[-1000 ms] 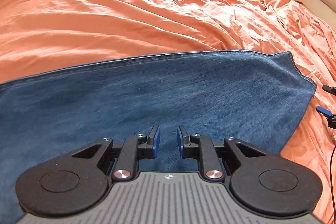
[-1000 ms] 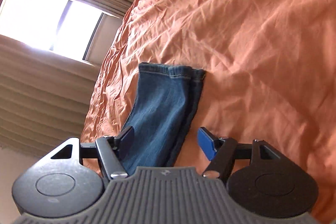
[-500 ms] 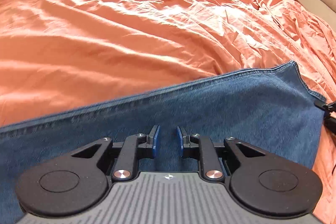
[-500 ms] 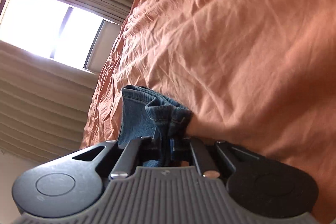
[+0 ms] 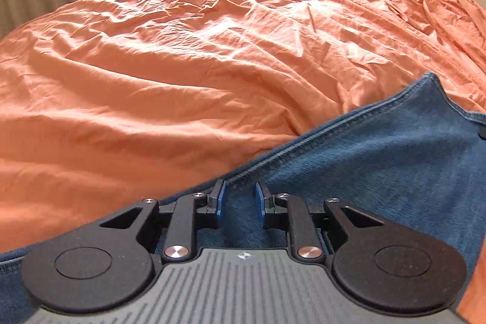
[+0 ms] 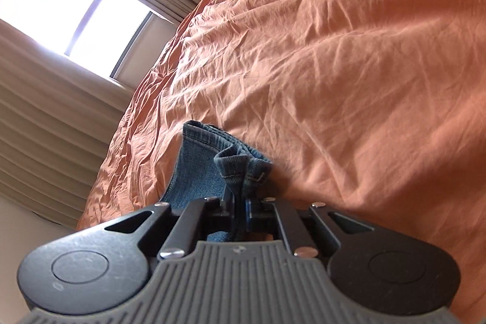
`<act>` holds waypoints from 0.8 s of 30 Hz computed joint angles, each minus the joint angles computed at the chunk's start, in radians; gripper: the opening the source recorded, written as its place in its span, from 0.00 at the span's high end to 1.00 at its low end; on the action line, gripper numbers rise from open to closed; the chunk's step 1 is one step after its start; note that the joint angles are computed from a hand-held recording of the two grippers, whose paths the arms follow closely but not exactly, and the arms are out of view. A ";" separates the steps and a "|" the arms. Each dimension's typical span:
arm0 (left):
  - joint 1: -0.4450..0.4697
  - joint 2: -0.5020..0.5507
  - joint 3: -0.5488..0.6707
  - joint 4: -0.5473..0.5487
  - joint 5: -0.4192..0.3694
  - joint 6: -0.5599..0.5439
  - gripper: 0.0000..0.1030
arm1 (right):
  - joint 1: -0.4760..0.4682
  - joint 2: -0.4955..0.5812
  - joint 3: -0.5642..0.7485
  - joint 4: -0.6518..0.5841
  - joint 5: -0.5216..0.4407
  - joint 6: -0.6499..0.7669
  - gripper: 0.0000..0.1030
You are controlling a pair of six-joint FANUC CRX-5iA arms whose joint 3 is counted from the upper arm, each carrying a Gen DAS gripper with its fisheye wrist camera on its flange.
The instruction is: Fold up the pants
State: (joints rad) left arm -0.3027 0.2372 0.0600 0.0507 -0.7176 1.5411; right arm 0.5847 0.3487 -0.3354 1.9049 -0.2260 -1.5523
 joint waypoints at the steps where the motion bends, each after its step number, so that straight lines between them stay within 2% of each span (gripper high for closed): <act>1: -0.007 -0.014 -0.016 0.008 -0.003 -0.020 0.79 | 0.017 -0.002 0.008 -0.062 -0.013 0.072 0.99; 4: -0.037 -0.062 -0.080 0.031 -0.001 -0.063 0.79 | 0.077 -0.016 0.039 -0.269 -0.063 0.315 0.99; 8: -0.074 -0.146 -0.191 0.057 0.027 -0.046 0.80 | 0.152 -0.026 0.109 -0.478 -0.139 0.581 0.99; 11: -0.093 -0.214 -0.270 0.086 0.043 -0.022 0.80 | 0.201 -0.027 0.172 -0.559 -0.195 0.727 0.99; 13: -0.105 -0.261 -0.314 0.084 0.050 0.016 0.87 | 0.240 -0.020 0.231 -0.617 -0.242 0.840 0.99; 15: -0.103 -0.296 -0.359 0.139 0.044 -0.023 0.83 | 0.282 -0.004 0.306 -0.672 -0.291 0.952 0.99; 17: -0.095 -0.327 -0.394 0.198 0.016 -0.088 0.83 | 0.320 0.018 0.382 -0.707 -0.330 1.041 0.99; 20: -0.072 -0.416 -0.451 0.214 0.013 -0.112 0.83 | 0.379 0.071 0.516 -0.768 -0.379 1.184 0.99; 24: 0.053 -0.585 -0.562 0.334 -0.005 -0.188 0.83 | 0.457 0.191 0.754 -0.867 -0.445 1.386 0.99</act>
